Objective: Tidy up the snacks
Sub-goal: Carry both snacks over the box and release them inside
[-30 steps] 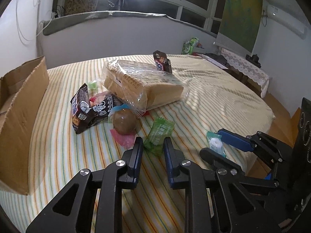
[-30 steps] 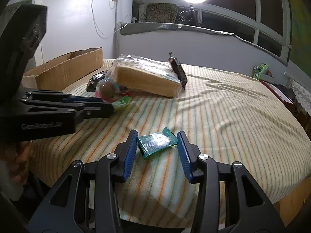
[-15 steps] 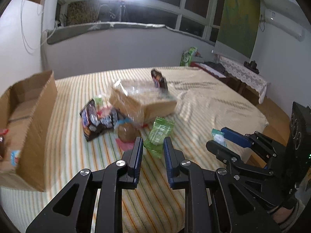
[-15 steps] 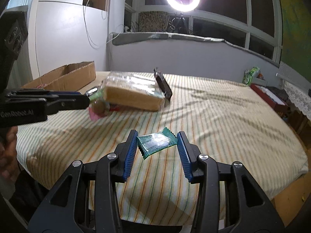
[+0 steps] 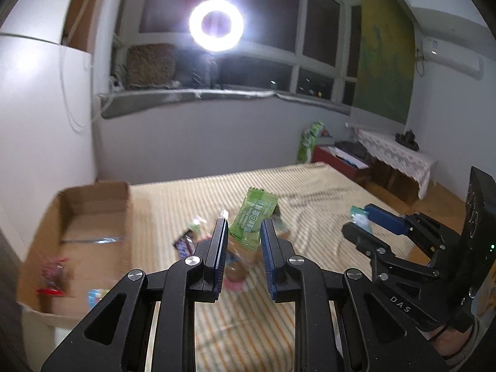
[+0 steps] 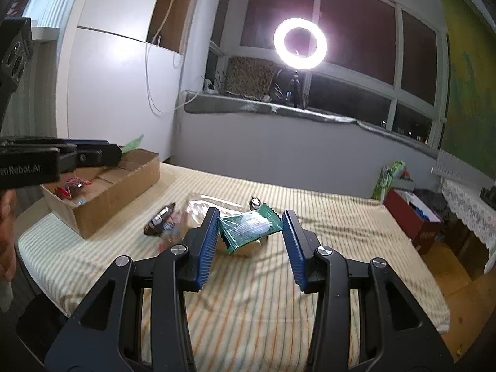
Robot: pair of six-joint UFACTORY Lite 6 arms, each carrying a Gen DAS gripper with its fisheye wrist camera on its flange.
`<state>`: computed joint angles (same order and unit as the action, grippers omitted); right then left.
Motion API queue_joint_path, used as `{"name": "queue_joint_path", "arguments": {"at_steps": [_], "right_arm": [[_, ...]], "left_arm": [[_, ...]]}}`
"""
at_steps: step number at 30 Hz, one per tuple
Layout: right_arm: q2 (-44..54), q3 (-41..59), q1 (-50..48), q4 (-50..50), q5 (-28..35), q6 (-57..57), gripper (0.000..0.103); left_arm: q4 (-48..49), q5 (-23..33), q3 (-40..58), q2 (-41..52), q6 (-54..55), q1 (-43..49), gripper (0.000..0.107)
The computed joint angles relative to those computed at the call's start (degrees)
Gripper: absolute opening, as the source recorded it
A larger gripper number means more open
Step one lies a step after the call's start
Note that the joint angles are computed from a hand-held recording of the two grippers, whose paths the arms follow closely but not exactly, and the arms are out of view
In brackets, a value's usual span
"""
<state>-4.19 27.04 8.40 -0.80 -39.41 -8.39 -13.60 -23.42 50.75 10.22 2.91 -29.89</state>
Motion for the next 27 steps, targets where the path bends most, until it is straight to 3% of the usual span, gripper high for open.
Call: {"name": "queue_joint_path", "arguments": {"at_steps": [8, 13, 18, 27], "right_arm": [[1.0, 4.7, 13.1, 18.0, 3.2, -14.1, 0.043], [6.9, 11.6, 22.4, 28.0, 3.2, -22.7, 0.043], [14.4, 20.7, 28.9, 30.5, 4.1, -25.7, 0.043], [21.4, 31.1, 33.7, 28.7, 5.8, -25.7, 0.044]], "left_arm": [[3.7, -2.5, -8.3, -9.1, -3.4, 5.7, 0.02], [6.9, -5.1, -13.8, -13.8, -5.8, 10.4, 0.02], [12.5, -6.6, -18.8, -18.2, -9.6, 17.3, 0.02], [4.8, -6.2, -22.5, -24.5, -2.1, 21.3, 0.02]]}}
